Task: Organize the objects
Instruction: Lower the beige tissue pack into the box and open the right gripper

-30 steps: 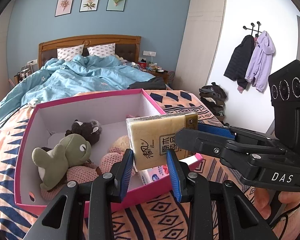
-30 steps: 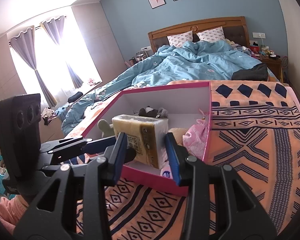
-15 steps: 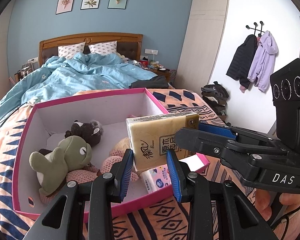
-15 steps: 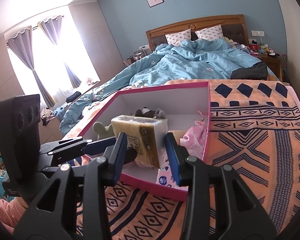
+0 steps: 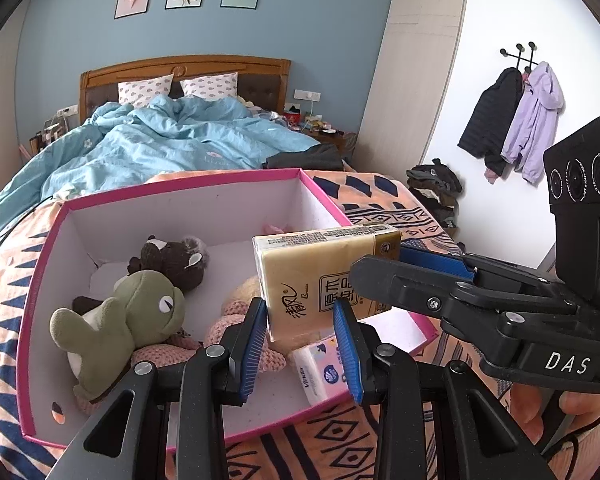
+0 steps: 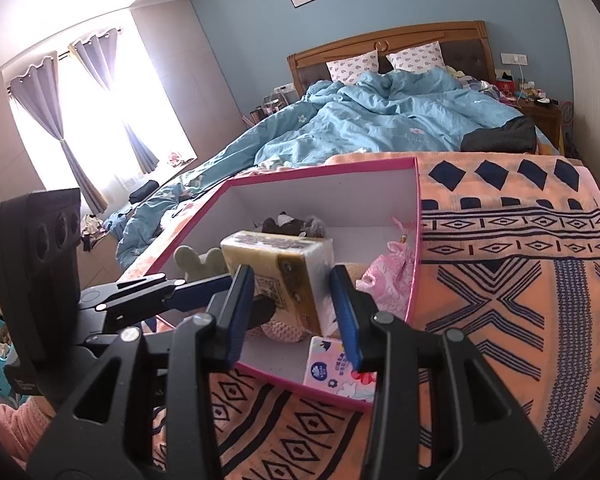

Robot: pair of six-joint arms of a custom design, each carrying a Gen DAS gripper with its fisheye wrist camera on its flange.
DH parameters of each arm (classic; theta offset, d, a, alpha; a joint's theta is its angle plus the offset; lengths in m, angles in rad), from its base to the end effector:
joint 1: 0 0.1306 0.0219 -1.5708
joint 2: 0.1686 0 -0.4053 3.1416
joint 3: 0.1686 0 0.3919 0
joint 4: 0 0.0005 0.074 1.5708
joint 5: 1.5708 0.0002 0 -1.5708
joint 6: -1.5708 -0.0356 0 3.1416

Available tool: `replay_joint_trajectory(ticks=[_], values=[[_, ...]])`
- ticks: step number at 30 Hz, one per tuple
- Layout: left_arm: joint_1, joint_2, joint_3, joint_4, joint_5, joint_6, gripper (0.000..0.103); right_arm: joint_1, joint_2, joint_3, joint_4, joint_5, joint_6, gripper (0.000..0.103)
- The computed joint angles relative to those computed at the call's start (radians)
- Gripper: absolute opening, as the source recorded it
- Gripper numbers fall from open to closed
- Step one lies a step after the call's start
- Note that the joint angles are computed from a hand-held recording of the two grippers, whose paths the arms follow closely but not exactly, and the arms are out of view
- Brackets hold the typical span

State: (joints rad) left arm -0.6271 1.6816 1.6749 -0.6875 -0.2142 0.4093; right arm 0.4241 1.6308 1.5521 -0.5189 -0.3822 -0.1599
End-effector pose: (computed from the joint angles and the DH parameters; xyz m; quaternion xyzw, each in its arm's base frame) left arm 0.4973 -0.3517 0.4478 0.0528 0.8999 -0.1249 0.4145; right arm 0.5350 0.2556 0.4342 -0.2023 0.8486 0.2929 0.3913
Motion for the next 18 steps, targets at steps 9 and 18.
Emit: replay_joint_trajectory(ticks=[9,18], values=[[0.006,0.023,0.025,-0.019,-0.002,0.003,0.034,-0.002,0.028,0.029,-0.028,0.005,0.002,0.043],[0.015,0.041,0.046,-0.034,-0.001,0.002,0.034,-0.003,0.055,0.062,-0.048,0.012,0.007,0.043]])
